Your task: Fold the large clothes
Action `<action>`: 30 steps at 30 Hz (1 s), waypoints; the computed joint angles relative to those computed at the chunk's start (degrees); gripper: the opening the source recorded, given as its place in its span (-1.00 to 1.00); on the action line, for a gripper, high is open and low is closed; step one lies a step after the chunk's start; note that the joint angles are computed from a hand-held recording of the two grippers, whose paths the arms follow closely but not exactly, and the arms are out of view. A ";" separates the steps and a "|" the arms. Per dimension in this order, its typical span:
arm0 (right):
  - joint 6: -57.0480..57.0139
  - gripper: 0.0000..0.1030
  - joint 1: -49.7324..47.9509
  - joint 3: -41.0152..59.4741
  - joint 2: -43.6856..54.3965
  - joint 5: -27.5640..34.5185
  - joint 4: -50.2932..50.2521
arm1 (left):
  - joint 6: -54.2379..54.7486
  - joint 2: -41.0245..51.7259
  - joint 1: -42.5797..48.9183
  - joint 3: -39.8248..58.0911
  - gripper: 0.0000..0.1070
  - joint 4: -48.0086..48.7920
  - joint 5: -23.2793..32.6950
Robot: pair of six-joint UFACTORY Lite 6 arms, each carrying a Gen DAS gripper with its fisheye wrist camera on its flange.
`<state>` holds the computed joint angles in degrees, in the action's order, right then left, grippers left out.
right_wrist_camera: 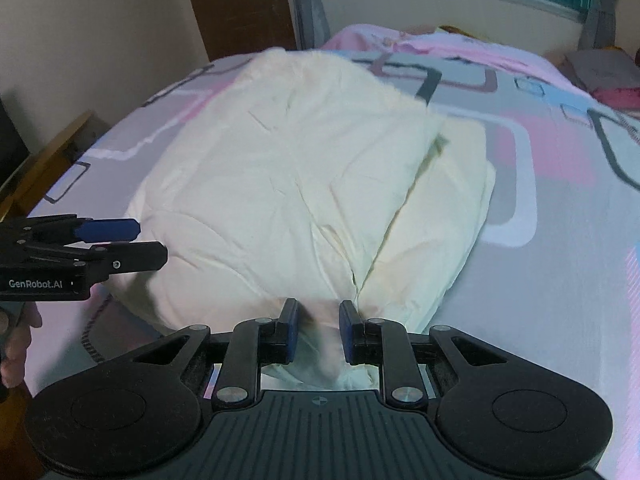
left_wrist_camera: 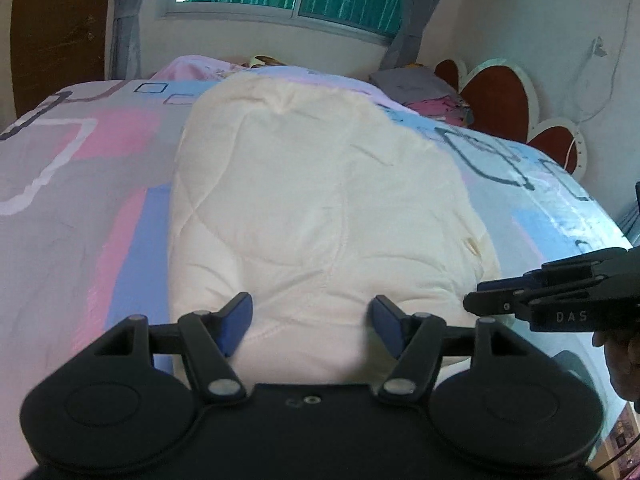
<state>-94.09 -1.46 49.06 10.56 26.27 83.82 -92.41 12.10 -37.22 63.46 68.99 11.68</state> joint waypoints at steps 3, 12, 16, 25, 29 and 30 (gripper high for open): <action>-0.62 -0.59 0.38 -0.30 -0.36 -0.48 0.49 | 0.07 0.63 -1.12 0.75 0.23 0.03 2.18; -2.98 -0.59 -1.03 -2.08 -2.56 0.82 0.67 | -1.63 1.67 -6.98 2.86 0.22 -0.43 11.75; -2.30 -0.59 -0.54 -2.69 -3.26 0.03 0.69 | 0.00 2.50 -7.90 4.24 0.23 -2.97 13.92; 4.49 -0.59 -0.24 -3.61 -5.53 -1.20 -4.79 | 2.22 4.07 -9.37 6.69 0.30 -6.22 17.86; 5.99 -0.59 -1.45 -3.86 -5.95 -0.20 -6.66 | -0.09 3.75 -10.17 5.78 0.37 -4.89 18.74; 6.62 -0.59 -1.86 -4.06 -6.46 -0.22 -6.96 | -0.17 3.75 -10.42 5.73 0.41 -5.01 19.27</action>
<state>-87.48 -3.32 45.00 4.10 26.05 76.86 -92.58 15.85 -47.64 69.18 63.99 30.95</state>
